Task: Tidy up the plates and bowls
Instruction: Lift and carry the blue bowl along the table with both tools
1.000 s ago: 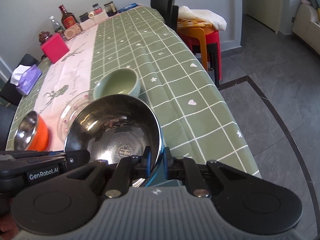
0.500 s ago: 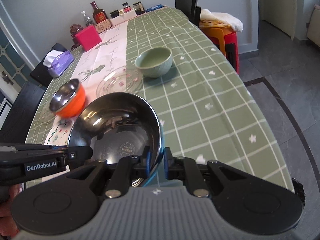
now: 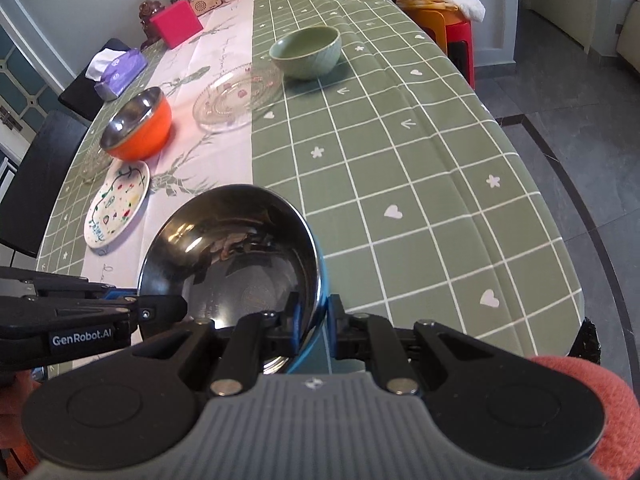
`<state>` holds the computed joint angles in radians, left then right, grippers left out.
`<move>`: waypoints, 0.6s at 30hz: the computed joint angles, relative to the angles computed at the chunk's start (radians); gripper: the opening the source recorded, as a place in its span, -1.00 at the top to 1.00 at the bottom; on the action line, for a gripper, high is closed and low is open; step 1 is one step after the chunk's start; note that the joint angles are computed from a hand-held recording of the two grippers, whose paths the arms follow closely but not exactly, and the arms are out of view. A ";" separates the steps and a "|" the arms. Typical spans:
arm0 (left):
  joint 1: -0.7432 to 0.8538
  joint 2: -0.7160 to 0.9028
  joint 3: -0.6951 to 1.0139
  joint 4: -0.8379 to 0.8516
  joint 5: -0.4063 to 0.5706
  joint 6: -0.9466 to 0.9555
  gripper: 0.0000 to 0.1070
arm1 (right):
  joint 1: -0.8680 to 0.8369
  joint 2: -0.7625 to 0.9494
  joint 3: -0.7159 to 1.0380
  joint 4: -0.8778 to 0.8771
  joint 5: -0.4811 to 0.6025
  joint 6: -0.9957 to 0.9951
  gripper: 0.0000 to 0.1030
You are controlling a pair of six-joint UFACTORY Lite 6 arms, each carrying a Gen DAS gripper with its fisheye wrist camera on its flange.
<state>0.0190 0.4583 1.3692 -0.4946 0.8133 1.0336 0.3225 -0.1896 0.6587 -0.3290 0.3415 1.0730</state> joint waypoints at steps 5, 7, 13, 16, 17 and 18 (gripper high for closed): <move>-0.012 0.014 -0.005 0.002 -0.017 -0.003 0.73 | -0.012 0.019 0.001 0.008 -0.007 -0.016 0.79; -0.019 0.021 -0.005 0.007 -0.023 -0.008 0.73 | -0.016 0.031 0.004 0.011 -0.010 -0.024 0.80; -0.030 0.022 -0.004 0.012 -0.032 -0.014 0.71 | -0.038 0.041 0.002 0.034 -0.025 -0.060 0.80; -0.030 0.024 -0.001 0.016 -0.028 -0.017 0.71 | -0.036 0.041 0.003 0.025 -0.021 -0.057 0.80; -0.029 0.029 0.006 0.016 -0.023 -0.019 0.71 | -0.035 0.041 0.004 0.025 -0.021 -0.056 0.79; -0.028 0.033 0.010 0.016 -0.019 -0.018 0.70 | -0.034 0.042 0.004 0.026 -0.021 -0.058 0.79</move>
<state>-0.0085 0.4912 1.3795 -0.4788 0.7946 1.0155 0.2882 -0.1478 0.6632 -0.3026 0.3205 1.0154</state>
